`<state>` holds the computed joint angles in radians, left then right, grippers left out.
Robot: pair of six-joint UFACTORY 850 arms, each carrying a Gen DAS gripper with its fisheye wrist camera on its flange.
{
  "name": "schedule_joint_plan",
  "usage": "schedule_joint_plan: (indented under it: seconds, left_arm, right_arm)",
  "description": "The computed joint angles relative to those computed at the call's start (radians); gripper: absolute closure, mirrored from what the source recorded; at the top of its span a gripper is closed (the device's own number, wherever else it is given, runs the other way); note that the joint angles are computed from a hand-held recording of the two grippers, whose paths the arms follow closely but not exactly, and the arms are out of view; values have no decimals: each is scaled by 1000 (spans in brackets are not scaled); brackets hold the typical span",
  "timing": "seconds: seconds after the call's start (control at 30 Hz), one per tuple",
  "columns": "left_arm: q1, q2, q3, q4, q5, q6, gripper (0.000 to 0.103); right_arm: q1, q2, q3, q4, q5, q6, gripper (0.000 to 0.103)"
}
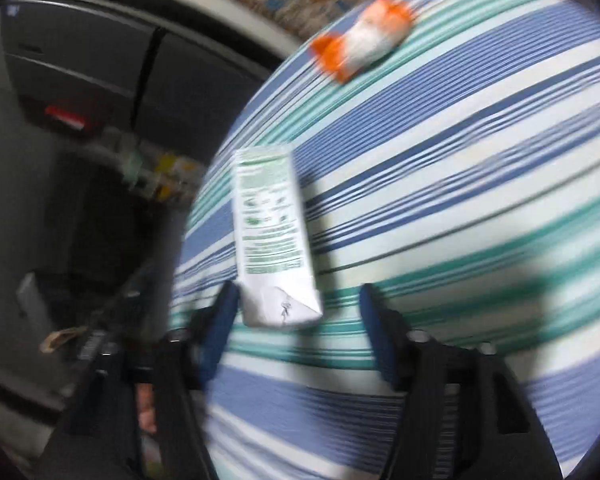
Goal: Collect trash
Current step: 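Grasp the green-white milk carton with the left tool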
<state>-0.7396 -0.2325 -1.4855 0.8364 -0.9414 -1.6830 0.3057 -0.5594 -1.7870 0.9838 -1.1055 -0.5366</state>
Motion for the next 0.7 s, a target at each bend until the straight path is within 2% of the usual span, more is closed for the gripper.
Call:
schedule_joint_plan:
  seconds: [0.03,0.17,0.27,0.33,0.37,0.47,0.53,0.57,0.6,0.67,0.7]
  left_arm:
    - [-2,-7,-8,-5,20,10,22]
    - [3,-75,-81,-65,143,87,22]
    - [3,-146,-168,-109,177,100,22]
    - [1,-231,-292,-172,107,158,22]
    - [1,-265,-344,-188,68,187,22]
    - [-6,-433,-596,-212,-124,262,22]
    - [-3,-512,-709,-229,-211,298,22]
    - [2,-577,-804,-251,-291,337,22]
    - [5,-617,-857,-261,-340,369,22]
    - [1,-616,-838,-256,-363,381,23]
    - [-4,-576,-766,-236,-322,363,38]
  right_arm:
    - [-4,18,14,-52,51,2,38]
    - [-27,71,57,-165,139,-82,37]
    - [-44,140,139,-200,229,-215,27]
    - [-62,193,226,-160,309,-322,23]
    - [-72,192,234,-145,325,-348,23]
    - [-79,176,231,-144,320,-366,22]
    - [-82,182,231,-119,320,-422,22]
    - [-87,198,243,-115,325,-441,21]
    - [-87,200,240,-118,331,-447,20]
    - [-88,197,229,-136,332,-434,20]
    - [-88,191,217,-147,338,-420,20]
